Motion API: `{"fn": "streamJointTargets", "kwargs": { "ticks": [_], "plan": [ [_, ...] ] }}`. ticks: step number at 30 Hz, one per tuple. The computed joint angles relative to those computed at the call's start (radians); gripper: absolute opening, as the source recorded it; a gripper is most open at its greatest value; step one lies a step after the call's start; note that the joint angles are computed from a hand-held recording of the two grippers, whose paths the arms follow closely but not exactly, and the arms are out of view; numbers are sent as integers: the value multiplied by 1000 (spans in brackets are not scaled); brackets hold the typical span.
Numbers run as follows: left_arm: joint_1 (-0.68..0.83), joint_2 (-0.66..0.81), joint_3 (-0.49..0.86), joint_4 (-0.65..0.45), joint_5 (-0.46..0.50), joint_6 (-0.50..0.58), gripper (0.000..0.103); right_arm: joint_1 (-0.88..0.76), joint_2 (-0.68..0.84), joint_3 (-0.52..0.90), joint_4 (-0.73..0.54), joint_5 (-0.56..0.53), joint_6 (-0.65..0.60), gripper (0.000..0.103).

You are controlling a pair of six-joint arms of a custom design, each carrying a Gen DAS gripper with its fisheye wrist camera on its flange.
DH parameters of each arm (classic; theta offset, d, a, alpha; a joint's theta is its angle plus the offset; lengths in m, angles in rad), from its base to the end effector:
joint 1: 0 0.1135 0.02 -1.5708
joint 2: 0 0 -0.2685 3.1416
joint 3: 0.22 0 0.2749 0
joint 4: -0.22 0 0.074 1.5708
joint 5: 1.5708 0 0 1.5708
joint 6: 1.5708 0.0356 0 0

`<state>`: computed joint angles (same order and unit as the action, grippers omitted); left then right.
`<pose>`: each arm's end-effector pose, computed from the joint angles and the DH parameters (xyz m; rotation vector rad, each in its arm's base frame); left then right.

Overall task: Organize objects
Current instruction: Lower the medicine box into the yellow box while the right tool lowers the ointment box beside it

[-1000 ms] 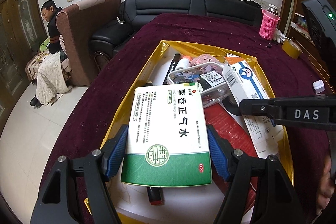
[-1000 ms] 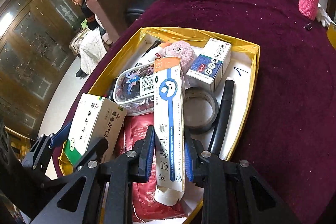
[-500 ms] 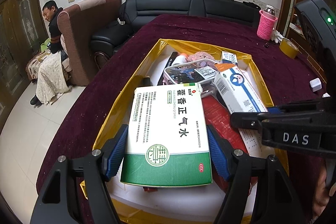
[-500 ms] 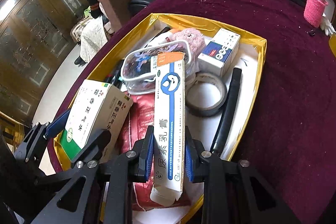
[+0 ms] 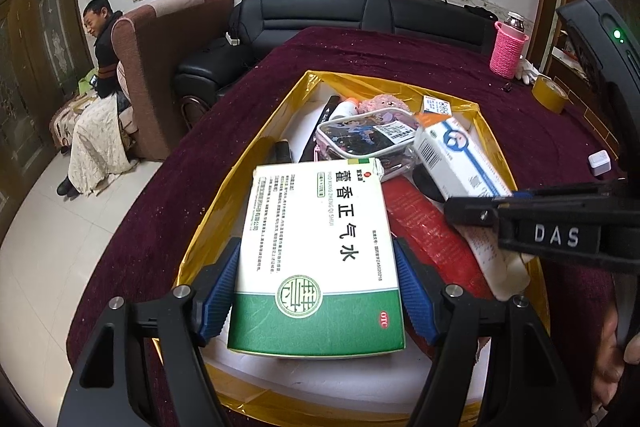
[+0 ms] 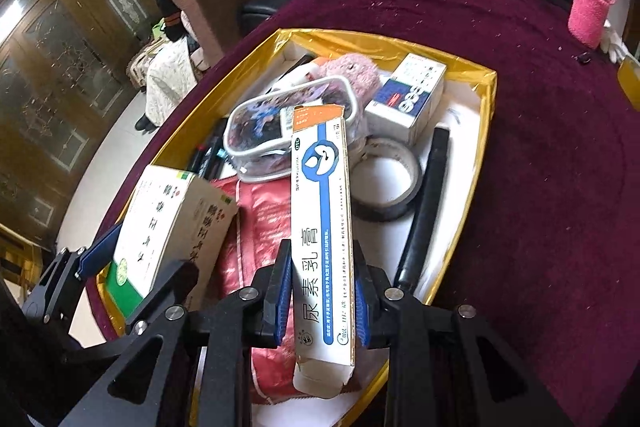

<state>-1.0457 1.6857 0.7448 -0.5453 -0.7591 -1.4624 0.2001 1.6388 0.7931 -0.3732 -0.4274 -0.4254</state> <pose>0.1544 -0.2176 0.0993 -0.5333 2.3278 0.2006 0.2889 0.0736 0.1205 -0.9295 2.5361 0.5281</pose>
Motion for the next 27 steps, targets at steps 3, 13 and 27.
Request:
{"fn": "streamJointTargets", "kwargs": {
  "ticks": [3,13,27],
  "plan": [
    [8,-8,-16,7,7,-3,72,2,0,3,10,10,10,29],
    [12,-23,-33,7,12,-23,73,12,41,18,-10,3,27,50],
    [-27,-102,-53,-5,-21,-88,92,-68,-52,-22,-55,-118,-19,84]
  ]
}}
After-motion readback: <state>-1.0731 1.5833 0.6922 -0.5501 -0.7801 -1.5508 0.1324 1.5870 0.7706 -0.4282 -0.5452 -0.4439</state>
